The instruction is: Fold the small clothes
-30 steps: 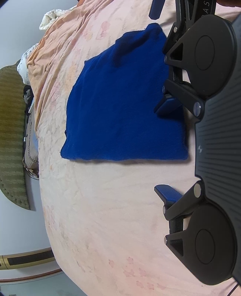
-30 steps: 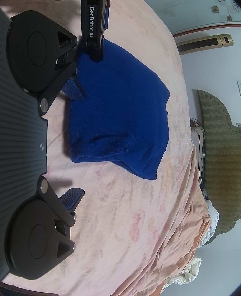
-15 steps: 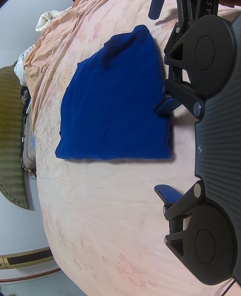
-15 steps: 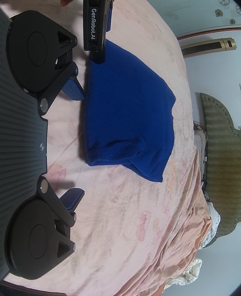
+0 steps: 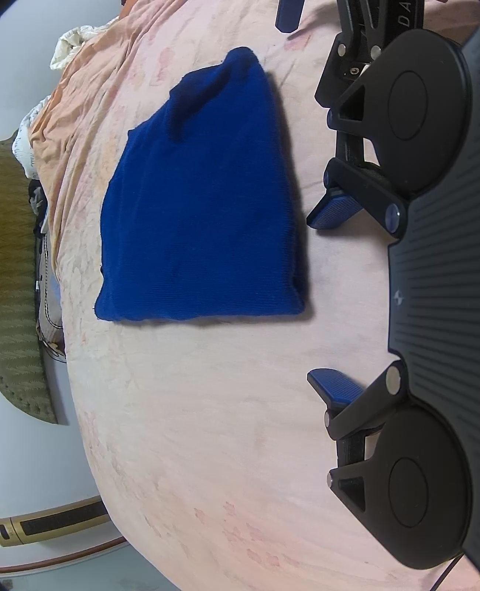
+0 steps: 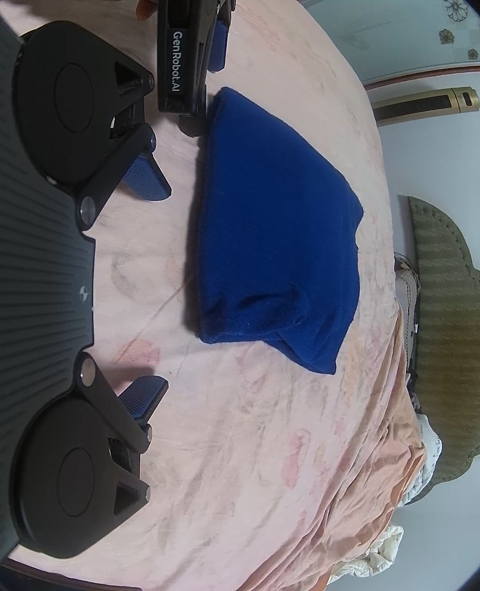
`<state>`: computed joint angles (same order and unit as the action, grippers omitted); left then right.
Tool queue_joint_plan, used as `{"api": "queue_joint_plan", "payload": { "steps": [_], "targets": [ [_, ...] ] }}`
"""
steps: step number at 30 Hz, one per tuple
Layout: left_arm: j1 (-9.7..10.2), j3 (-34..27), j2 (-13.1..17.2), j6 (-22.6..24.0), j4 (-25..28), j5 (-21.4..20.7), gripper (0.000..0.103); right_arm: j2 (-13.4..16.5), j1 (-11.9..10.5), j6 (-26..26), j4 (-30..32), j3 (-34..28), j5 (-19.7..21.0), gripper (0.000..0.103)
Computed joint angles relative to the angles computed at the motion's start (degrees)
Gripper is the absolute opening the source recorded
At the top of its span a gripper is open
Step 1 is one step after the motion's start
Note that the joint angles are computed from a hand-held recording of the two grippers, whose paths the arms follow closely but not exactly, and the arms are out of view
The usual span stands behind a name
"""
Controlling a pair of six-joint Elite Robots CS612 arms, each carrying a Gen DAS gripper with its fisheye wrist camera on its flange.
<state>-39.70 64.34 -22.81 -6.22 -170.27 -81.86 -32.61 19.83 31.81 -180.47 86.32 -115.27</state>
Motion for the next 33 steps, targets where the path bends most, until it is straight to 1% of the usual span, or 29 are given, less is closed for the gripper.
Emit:
{"api": "queue_joint_plan", "payload": {
  "steps": [6,10,15,20,24,27,30,33],
  "targets": [
    [0.26,0.69,-0.23,-0.42,-0.62,-1.06,0.083,-0.01,0.33,-0.53,0.34,0.1,-0.21,0.102],
    [0.29,1.44,-0.46,-0.13,-1.44,-1.18,0.087,0.09,0.66,-0.96,1.02,-0.1,-1.3,0.102],
    [0.14,2.31,-0.7,0.99,-2.42,-0.63,0.087,-0.04,0.76,-0.14,0.95,0.23,-1.31,0.102],
    [0.26,2.73,-0.87,1.4,-2.86,-1.1,0.087,-0.29,0.65,1.4,0.2,0.8,-0.97,0.102],
    [0.28,3.77,-1.05,2.14,-4.94,-0.97,0.088,-0.42,0.55,2.45,-0.62,1.12,-0.62,0.102],
    [0.4,4.45,-1.27,1.45,-5.8,-1.44,0.088,-0.49,0.45,2.9,-1.32,1.36,0.02,0.102],
    [0.86,4.75,-1.41,0.26,-5.92,-3.26,0.088,-0.45,0.44,2.72,-1.61,1.34,0.43,0.102],
    [1.03,4.93,-1.41,-0.7,-6.48,-3.17,0.088,-0.44,0.42,2.54,-1.6,1.31,0.82,0.102]
  ]
}}
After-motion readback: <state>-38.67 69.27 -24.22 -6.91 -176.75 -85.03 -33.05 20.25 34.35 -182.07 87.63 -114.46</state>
